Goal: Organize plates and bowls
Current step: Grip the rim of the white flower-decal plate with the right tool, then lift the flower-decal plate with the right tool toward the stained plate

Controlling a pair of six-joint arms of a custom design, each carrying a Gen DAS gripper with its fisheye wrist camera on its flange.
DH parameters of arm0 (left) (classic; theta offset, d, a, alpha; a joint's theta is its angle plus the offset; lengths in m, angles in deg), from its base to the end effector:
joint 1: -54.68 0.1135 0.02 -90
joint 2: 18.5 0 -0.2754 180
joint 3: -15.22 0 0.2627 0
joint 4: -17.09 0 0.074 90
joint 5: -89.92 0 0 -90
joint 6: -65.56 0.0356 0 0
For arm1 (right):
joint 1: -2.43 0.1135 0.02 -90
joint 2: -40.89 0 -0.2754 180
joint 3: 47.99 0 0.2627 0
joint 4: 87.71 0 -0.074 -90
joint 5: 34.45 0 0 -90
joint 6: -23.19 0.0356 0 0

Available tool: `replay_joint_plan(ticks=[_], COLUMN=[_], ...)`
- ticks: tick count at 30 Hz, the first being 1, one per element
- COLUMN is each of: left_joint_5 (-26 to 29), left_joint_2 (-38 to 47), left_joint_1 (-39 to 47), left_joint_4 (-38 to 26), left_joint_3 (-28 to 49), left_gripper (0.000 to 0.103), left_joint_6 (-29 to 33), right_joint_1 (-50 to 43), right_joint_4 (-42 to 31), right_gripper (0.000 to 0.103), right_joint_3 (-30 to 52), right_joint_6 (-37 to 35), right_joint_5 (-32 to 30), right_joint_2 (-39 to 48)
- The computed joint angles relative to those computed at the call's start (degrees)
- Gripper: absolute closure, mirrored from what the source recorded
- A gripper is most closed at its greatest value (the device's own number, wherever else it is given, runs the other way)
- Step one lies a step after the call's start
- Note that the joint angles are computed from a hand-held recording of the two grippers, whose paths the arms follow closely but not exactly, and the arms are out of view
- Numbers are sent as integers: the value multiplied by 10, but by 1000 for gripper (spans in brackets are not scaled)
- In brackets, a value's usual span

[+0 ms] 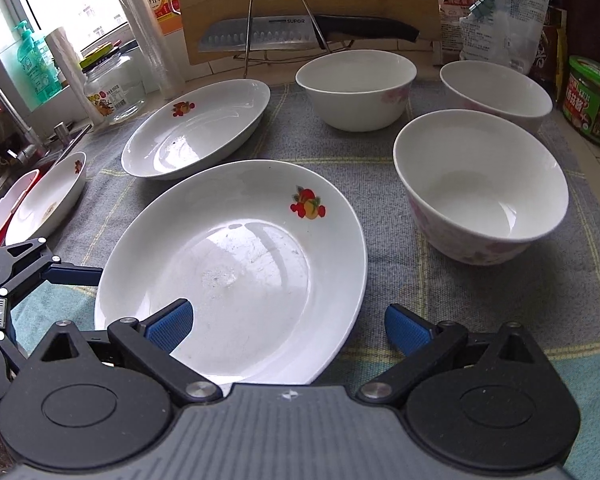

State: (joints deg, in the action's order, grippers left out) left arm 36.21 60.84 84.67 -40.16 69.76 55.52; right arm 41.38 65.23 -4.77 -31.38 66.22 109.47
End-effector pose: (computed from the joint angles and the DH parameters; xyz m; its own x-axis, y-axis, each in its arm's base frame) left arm 0.2026 0.0926 0.1722 -0.4765 0.6414 -0.6013 0.7868 0.6163 0.0340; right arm 0.1778 0.1352 0.1710 -0.8094 0.0782 -0.5820 -0.0745 0.9694 0.2340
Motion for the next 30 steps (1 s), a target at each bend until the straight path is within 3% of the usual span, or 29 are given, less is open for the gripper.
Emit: replay_joint_plan(ticks=[16,30], left_joint_5=[5,12], left_joint_2=[59,83], left_joint_1=[-40,-57], left_joint_4=[-5,-17], left_joint_3=[44,67], left_gripper=[2,1], left_joint_6=[31,106], right_joint_1=[-65,-125], right_joint_4=[42,89], right_gripper=[0,0], right_joint_3=[21,11], right_joint_6=[-81,-139], right_joint_5=[-91,-200], right_joint_2=[47,56])
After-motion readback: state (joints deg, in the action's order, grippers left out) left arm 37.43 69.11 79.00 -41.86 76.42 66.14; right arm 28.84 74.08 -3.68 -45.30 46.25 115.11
